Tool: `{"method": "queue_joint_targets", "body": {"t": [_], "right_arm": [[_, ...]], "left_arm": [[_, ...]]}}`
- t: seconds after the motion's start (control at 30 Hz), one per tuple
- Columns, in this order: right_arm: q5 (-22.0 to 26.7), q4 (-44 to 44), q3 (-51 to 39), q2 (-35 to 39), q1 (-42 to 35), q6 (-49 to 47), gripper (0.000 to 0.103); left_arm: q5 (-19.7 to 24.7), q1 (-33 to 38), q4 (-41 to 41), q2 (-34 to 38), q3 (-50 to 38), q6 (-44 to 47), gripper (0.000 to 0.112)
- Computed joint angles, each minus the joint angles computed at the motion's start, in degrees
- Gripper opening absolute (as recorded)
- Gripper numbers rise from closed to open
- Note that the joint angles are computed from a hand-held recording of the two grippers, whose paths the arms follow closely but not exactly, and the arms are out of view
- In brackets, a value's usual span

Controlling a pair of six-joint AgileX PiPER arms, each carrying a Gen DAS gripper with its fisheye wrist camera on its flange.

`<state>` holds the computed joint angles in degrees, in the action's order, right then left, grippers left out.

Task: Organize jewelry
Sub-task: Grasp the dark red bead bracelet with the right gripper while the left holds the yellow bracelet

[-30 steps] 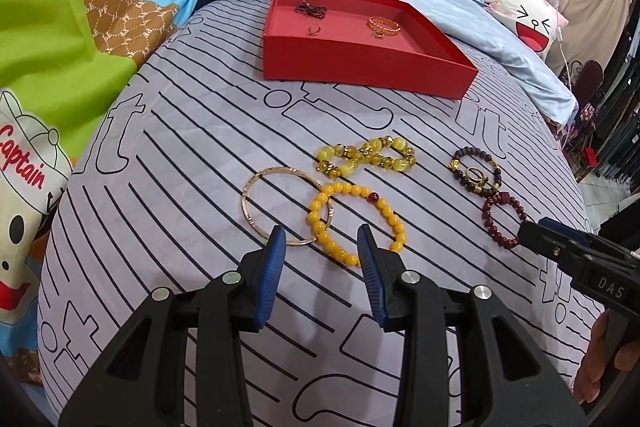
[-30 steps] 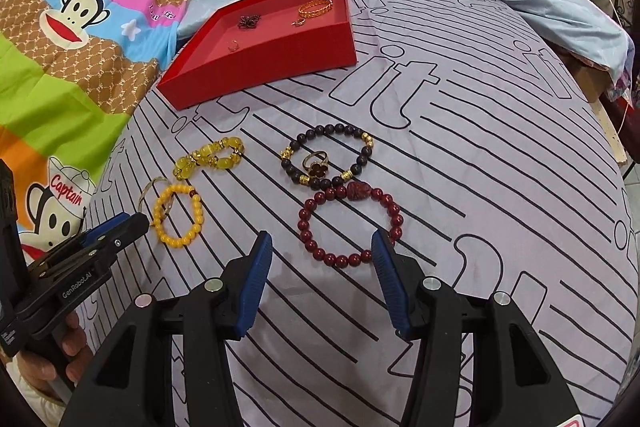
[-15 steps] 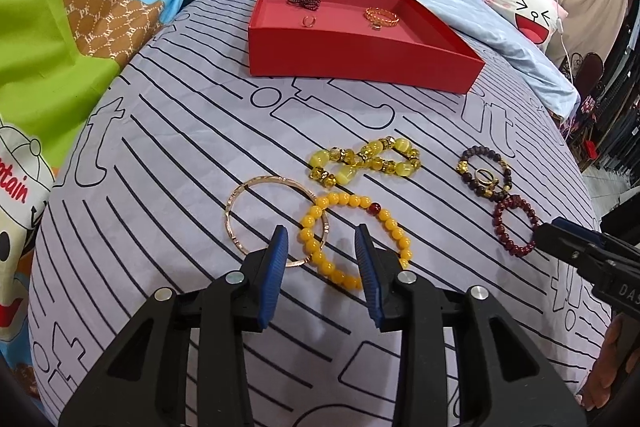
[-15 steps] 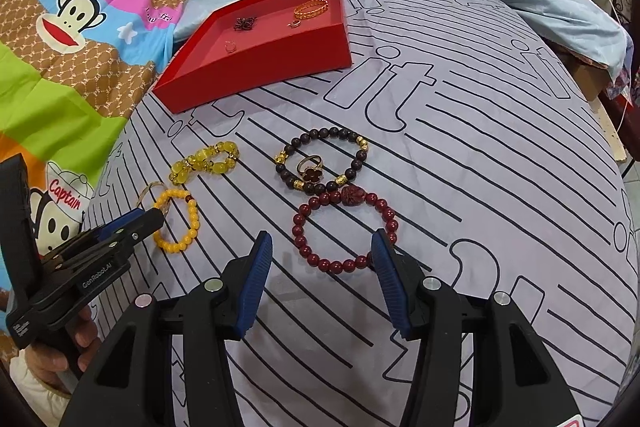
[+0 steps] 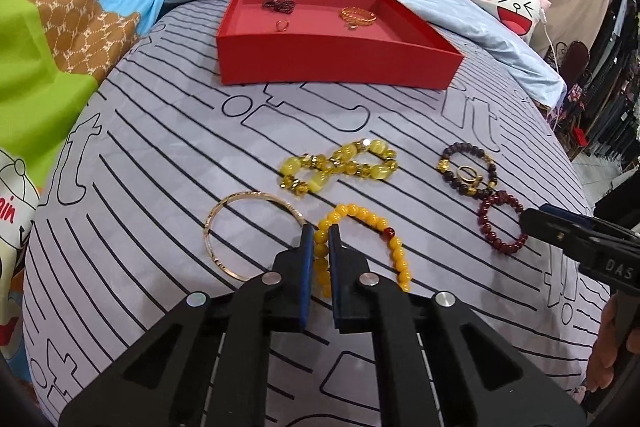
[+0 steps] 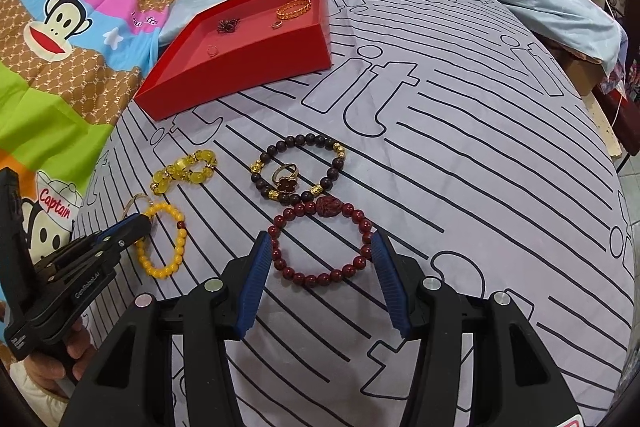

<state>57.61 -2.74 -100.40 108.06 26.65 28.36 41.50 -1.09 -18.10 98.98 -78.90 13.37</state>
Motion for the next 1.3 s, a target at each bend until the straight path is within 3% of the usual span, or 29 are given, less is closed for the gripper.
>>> {"method": "queue_joint_targets", "body": {"t": [0.23,0.53,0.63,0.8,1.03,1.3], "right_arm": [[-0.54,-0.75,0.49,0.62,-0.96,0.07,0.050],[-1.25,-4.83,0.37,2.21,-0.07,0.53,0.036],[-1.42,-7.59,0.36,2.53,1.00,1.09,0.030],[-1.32,-7.07,0.23,2.60,1.01,0.17,0.008],[-1.76,-4.81,0.38,1.32,1.21,-0.60,0.008],[0.12,-4.55,-5.59,0.76,2.46,-2.04,0.008]], "left_arm": [[0.37,0.04,-0.24,-0.53,0.28,-0.28,0.007],[0.80,0.32,0.02,-0.42,0.59,-1.10,0.007],[0.84,0.52,-0.06,-0.32,0.63,-1.29,0.007],[0.88,0.60,-0.23,-0.31,0.57,-1.26,0.007],[2.55,1.09,-1.48,-0.64,-0.55,-0.77,0.007],[4.85,1.14,-3.72,-1.81,-3.26,0.68,0.007]]}}
